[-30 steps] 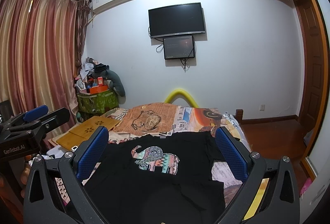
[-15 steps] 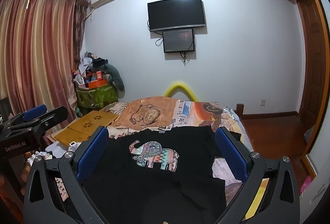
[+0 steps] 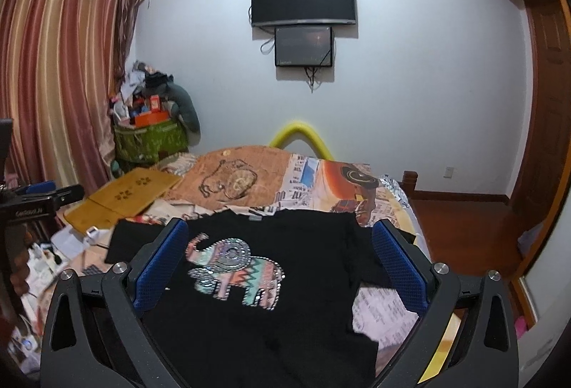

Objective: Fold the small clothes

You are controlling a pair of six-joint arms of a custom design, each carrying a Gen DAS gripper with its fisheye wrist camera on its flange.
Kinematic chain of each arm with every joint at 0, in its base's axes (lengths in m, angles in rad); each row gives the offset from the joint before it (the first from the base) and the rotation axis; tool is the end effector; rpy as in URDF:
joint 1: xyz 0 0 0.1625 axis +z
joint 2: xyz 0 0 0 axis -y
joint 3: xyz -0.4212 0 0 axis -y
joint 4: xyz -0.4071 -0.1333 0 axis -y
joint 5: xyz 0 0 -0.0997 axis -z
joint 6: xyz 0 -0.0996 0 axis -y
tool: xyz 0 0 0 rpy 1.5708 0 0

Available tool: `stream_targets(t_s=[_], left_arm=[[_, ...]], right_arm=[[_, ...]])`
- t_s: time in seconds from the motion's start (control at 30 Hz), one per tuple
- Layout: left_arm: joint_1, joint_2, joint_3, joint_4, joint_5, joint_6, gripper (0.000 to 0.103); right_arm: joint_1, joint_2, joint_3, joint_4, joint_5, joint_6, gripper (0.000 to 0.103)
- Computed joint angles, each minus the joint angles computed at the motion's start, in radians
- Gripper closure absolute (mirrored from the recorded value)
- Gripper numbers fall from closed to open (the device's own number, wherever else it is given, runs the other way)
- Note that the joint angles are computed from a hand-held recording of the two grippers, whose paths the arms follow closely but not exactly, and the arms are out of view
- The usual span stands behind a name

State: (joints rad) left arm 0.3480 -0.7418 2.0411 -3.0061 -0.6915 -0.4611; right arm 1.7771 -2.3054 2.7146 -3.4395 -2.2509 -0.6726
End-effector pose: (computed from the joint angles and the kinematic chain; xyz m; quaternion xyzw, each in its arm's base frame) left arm -0.4239 -0.3772 0.0055 0.3087 0.8489 -0.3577 0.2369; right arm 0.1059 -0.1609 0.4036 0.0977 -0.7305 0.5541 0.3871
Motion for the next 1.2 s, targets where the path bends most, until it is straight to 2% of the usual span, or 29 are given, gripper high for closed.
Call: stream_targets(t_s=[0.17,0.23,0.37,0.43,0.53,0.67,0.73,0.8,0.83,0.93,0.97,1.0,1.07,1.2], left_arm=[[0.155,0.032,-0.078,0.2,-0.025,-0.057,0.0],[0.217,0.043,-0.108,0.268,-0.064,-0.088,0.0],[0.324,0.06,-0.15,0.31,-0.182,-0.131,0.0],[0.362,0.075,-0.173,0.331,-0.202,-0.153,0.0],[0.402,0.1,-0.209,0.369,-0.204,-0.18,0.0],[0.455,0.151,-0.28,0.393,-0.215,-0.171,0.011],[0.468,0.173,-0.307,0.375,-0.199,-0.142,0.012],[0.462,0.203,-0.345,0.385,-0.151,-0.103,0.026],[0.461,0.211,-0.358,0.387,-0.135,-0.088,0.029],[0.46,0.237,-0.396,0.371,-0.103,-0.02,0.058],[0.459,0.247,-0.413,0.371,-0.091,-0.001,0.078],[0.463,0.251,-0.426,0.371,-0.096,0.013,0.091],[0.473,0.266,-0.464,0.378,-0.114,0.035,0.094],[0.485,0.307,-0.544,0.415,-0.084,0.052,0.095]], right_arm=[[-0.212,-0.041,-0.03,0.124,0.177,-0.009,0.018],[-0.314,-0.075,-0.041,0.193,0.262,0.001,0.027],[-0.524,-0.114,-0.074,0.331,0.423,0.025,0.038],[-0.601,-0.092,-0.097,0.369,0.464,0.031,0.041],[-0.657,-0.039,-0.119,0.36,0.462,0.014,0.041],[-0.7,0.03,-0.167,0.377,0.455,0.016,0.041],[-0.703,0.069,-0.193,0.389,0.443,0.022,0.041],[-0.697,0.116,-0.219,0.39,0.429,0.018,0.041],[-0.688,0.143,-0.232,0.387,0.415,0.01,0.041],[-0.674,0.234,-0.283,0.366,0.395,-0.012,0.041],[-0.668,0.27,-0.303,0.353,0.381,-0.018,0.041],[-0.666,0.295,-0.319,0.348,0.375,-0.023,0.041],[-0.667,0.349,-0.365,0.358,0.369,-0.026,0.041],[-0.64,0.469,-0.45,0.347,0.302,-0.034,0.041]])
